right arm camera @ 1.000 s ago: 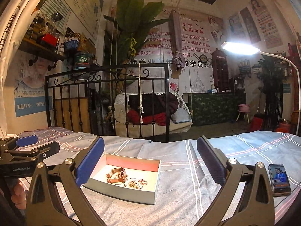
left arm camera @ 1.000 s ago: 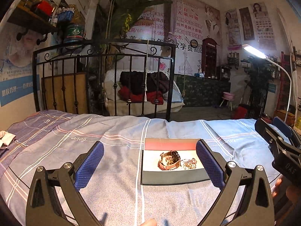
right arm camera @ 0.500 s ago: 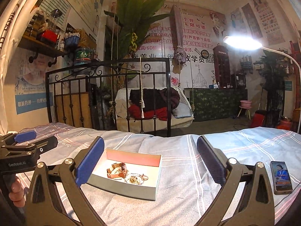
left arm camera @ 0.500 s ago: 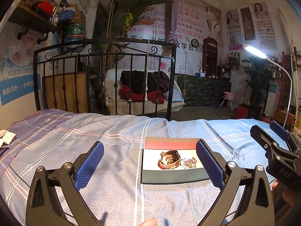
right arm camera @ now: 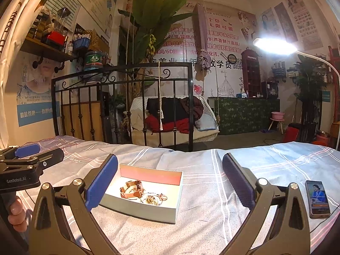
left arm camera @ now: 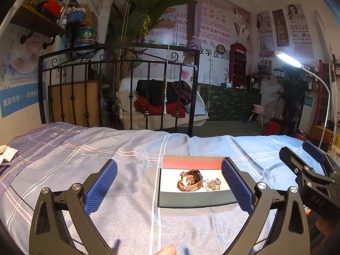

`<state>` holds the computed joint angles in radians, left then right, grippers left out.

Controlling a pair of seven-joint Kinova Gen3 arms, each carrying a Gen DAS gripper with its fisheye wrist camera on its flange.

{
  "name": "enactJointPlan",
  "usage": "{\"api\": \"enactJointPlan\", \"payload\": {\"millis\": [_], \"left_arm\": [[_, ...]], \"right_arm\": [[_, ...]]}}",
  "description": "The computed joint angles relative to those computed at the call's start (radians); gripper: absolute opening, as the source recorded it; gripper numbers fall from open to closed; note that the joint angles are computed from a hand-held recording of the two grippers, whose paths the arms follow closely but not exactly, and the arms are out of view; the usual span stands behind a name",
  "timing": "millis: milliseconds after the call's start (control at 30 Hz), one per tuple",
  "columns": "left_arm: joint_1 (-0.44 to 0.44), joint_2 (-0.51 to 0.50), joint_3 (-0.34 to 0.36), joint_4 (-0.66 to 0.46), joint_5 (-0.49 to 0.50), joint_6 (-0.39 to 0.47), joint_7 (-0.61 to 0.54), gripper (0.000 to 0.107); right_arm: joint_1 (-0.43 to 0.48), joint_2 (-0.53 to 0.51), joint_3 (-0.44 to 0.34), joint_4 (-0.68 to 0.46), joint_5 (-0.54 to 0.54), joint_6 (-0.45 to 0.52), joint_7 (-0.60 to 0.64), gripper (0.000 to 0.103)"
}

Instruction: Organize jewelry

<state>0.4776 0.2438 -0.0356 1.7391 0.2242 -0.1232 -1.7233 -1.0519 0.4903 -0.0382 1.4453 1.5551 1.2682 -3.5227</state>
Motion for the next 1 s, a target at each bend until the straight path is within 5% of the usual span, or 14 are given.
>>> {"api": "enactJointPlan", "payload": {"millis": [1000], "left_arm": [[0.052, -0.015, -0.054, 0.013, 0.035, 0.009, -0.032, 0.096]], "right_arm": [[0.006, -0.011, -0.010, 0.013, -0.012, -0.022, 0.019, 0.097]]}}
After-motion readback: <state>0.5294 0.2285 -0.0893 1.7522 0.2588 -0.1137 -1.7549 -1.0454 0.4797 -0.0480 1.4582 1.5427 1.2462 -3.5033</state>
